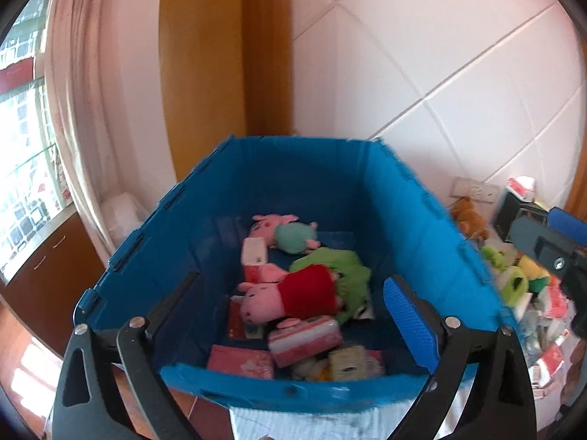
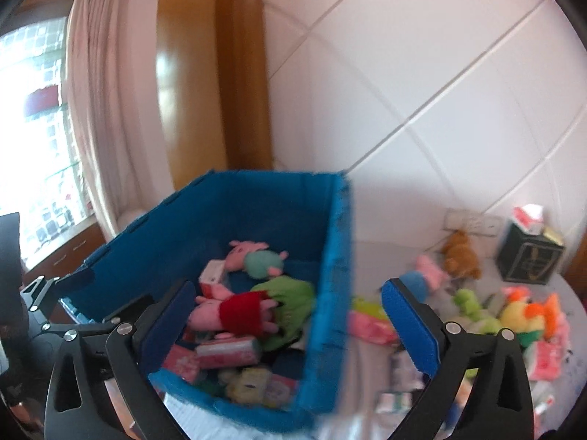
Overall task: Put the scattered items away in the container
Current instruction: 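Withdraw both grippers from the crate toward the pile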
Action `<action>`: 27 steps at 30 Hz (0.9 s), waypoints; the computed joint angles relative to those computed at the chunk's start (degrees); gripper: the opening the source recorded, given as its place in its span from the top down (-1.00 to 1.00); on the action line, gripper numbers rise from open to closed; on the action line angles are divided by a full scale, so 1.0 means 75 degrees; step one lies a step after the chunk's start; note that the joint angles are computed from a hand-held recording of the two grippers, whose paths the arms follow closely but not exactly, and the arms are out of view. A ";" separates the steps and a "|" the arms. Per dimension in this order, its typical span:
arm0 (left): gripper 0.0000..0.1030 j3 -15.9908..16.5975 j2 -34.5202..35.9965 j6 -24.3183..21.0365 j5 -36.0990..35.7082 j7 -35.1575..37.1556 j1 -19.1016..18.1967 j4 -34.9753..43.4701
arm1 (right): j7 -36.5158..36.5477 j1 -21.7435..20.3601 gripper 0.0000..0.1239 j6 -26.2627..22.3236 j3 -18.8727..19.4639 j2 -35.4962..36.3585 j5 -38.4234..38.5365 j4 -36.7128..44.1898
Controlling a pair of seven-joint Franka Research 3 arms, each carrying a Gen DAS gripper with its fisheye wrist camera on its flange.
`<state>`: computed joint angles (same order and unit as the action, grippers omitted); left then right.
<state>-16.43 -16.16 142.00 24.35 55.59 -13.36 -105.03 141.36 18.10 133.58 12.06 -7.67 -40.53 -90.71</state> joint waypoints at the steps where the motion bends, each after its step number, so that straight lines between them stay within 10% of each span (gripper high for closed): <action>1: -0.92 -0.0146 -0.0048 -0.0133 0.0127 -0.0142 -0.0010 0.0074 | 0.0090 -0.0030 -0.66 -0.0039 -0.0036 -0.0415 -0.0044 -0.0349; 13: -0.93 -0.1640 -0.0474 -0.1906 0.0577 -0.1880 -0.0842 0.0715 | -0.0811 -0.0813 -0.66 -0.1849 -0.0273 -0.5048 0.1299 -0.3557; 27: -0.93 -0.2006 -0.0037 -0.3888 0.0942 -0.2271 -0.1920 0.2027 | -0.1960 -0.1970 -0.66 -0.2893 0.0126 -0.6414 0.2650 -0.3430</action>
